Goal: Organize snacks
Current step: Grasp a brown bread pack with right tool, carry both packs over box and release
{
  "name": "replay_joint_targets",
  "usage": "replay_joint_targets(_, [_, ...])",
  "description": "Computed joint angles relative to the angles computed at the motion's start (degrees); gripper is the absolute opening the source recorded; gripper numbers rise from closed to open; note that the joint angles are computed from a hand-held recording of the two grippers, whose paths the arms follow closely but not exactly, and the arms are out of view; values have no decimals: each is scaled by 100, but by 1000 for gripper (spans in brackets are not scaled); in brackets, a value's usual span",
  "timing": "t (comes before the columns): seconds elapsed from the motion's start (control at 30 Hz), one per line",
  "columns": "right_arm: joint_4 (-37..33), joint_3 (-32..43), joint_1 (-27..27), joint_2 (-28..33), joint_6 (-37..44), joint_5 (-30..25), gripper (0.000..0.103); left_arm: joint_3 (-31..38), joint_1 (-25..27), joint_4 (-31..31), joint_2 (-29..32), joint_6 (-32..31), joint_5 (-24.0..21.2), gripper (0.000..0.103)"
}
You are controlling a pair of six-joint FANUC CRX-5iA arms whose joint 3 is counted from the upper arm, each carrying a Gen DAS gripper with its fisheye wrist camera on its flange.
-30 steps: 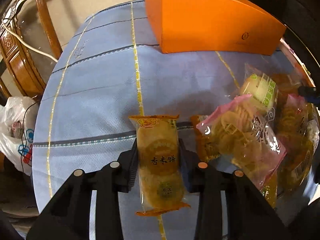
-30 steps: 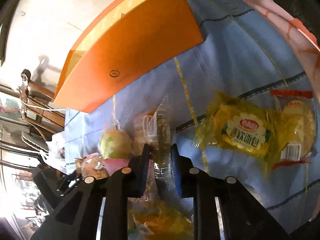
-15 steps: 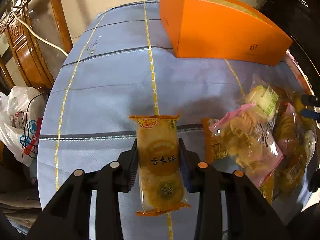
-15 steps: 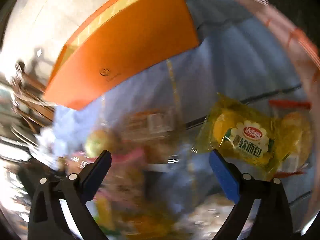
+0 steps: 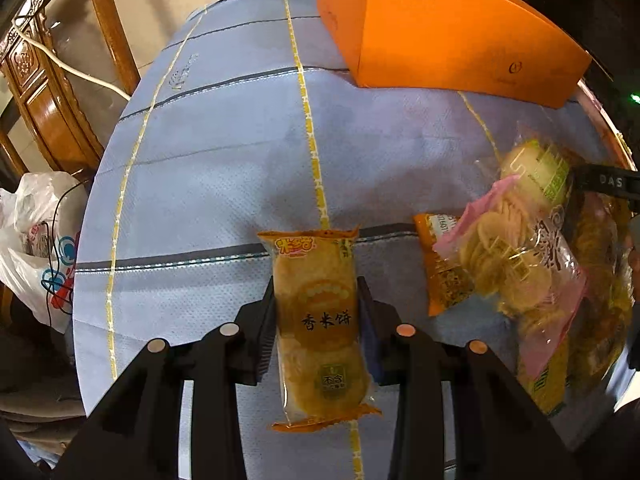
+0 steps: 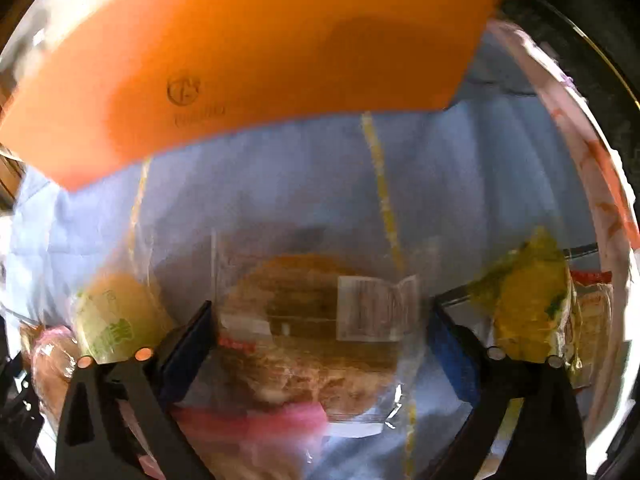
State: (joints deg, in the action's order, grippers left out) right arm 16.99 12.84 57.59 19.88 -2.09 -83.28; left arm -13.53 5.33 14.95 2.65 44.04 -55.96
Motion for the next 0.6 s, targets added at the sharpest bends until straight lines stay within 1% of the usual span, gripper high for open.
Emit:
replay_joint_targets(0.03, [14,-9,36,-44,-1,-78,82,29,8,3,37,-9,11,35])
replay_joint_targets(0.07, [-127,-82,11,-157,-80,38,81,72,16,8,89,-15,21,35])
replay_joint_targets(0.13, [-177,-276,49,-378,-309,184,81,44,39,67,69,-79,76,35])
replay_joint_targets(0.2, [-147,-376,89,-494,-461,209,81,13,59,146,51,-87,154,35])
replay_joint_targets(0.27, [-108,-576,148,-743,-589,333,81,-11,65,190,-6,10,221,35])
replay_joint_targets(0.37, [225,-652,280,-964,-667,100,81,-89,145,568,-142,-57,323,35])
replay_joint_targets(0.43, [513,-625,340,-1057,-742,-45,81,-60,130,653,-237,-84,374,35])
replay_joint_targets(0.53, [991,-834,441,-1400,-987,86,81,194,42,707,-245,13,293,35])
replay_joint_targets(0.6, [1263,-888,375,-1564,-954,163,81,352,-79,917,-250,86,384,35])
